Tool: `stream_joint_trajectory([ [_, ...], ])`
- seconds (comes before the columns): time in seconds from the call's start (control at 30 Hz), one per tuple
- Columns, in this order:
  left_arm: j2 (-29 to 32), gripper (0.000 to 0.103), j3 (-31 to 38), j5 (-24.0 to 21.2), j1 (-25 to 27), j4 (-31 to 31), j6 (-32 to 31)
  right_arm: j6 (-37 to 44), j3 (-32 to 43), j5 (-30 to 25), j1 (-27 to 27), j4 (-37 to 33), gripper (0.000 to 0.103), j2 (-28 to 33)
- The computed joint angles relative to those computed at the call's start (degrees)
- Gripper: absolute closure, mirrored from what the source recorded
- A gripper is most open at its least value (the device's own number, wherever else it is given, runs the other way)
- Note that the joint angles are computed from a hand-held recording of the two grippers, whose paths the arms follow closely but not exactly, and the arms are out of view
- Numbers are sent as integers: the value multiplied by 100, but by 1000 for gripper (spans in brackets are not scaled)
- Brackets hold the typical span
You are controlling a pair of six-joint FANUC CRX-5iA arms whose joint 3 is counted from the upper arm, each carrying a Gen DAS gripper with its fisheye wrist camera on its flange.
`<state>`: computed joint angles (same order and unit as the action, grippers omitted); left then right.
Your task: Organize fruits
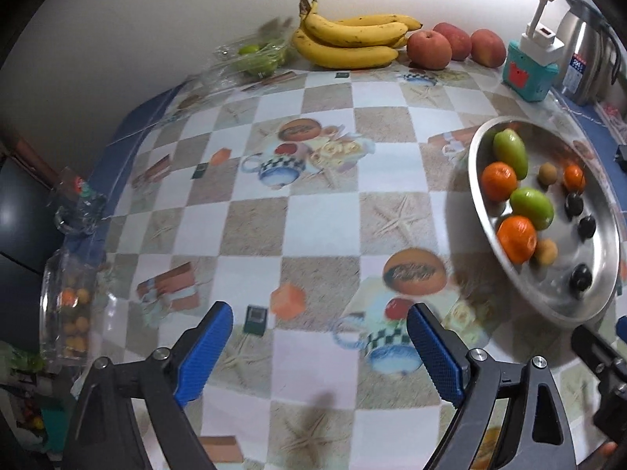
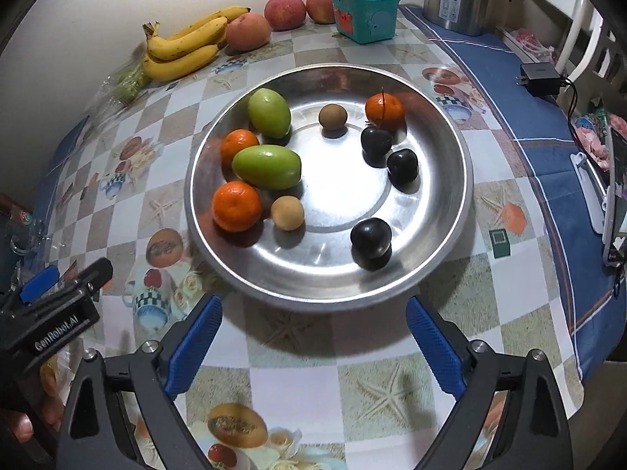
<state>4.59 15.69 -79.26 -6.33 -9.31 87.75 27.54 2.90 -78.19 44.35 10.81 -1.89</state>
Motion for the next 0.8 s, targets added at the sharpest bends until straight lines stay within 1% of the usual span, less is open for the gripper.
stream_joint_trajectory([
  [0.37,-280,11,-245,-4,140,53,17,-300,-160,146,272,390,8,-174],
  [0.8,-275,11,-203,-46,152,35,40,-135,-112,152,301,336,8,-144],
])
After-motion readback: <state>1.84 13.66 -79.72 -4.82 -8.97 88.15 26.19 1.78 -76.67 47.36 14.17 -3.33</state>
